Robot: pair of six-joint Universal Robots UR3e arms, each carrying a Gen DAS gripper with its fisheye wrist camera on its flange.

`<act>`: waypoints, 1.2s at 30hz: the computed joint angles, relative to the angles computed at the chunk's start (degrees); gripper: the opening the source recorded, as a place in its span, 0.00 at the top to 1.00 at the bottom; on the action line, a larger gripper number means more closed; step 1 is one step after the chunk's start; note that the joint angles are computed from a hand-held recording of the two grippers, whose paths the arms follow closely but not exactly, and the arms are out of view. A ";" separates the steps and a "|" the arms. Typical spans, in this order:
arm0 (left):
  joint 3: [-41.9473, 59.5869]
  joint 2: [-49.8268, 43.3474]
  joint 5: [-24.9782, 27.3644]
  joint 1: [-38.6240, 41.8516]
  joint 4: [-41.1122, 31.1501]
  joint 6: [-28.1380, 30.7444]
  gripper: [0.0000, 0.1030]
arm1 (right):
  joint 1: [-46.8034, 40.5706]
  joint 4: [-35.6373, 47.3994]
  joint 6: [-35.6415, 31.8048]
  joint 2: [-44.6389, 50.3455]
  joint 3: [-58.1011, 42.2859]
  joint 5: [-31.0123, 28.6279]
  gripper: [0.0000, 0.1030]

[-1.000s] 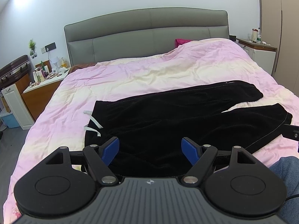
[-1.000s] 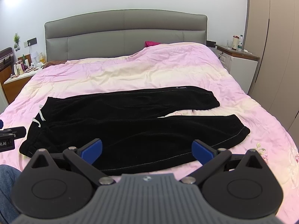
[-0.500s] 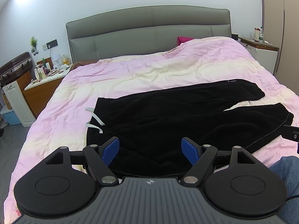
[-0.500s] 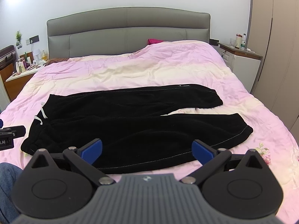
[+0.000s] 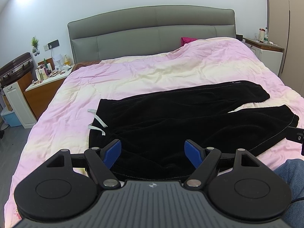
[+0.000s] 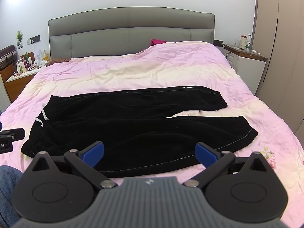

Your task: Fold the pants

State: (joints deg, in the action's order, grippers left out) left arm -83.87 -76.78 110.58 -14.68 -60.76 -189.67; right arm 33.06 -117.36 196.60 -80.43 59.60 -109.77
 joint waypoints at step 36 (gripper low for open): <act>-0.58 6.24 -32.55 37.17 -11.60 41.30 0.21 | -22.72 -1.38 -26.62 -6.08 7.47 24.45 0.21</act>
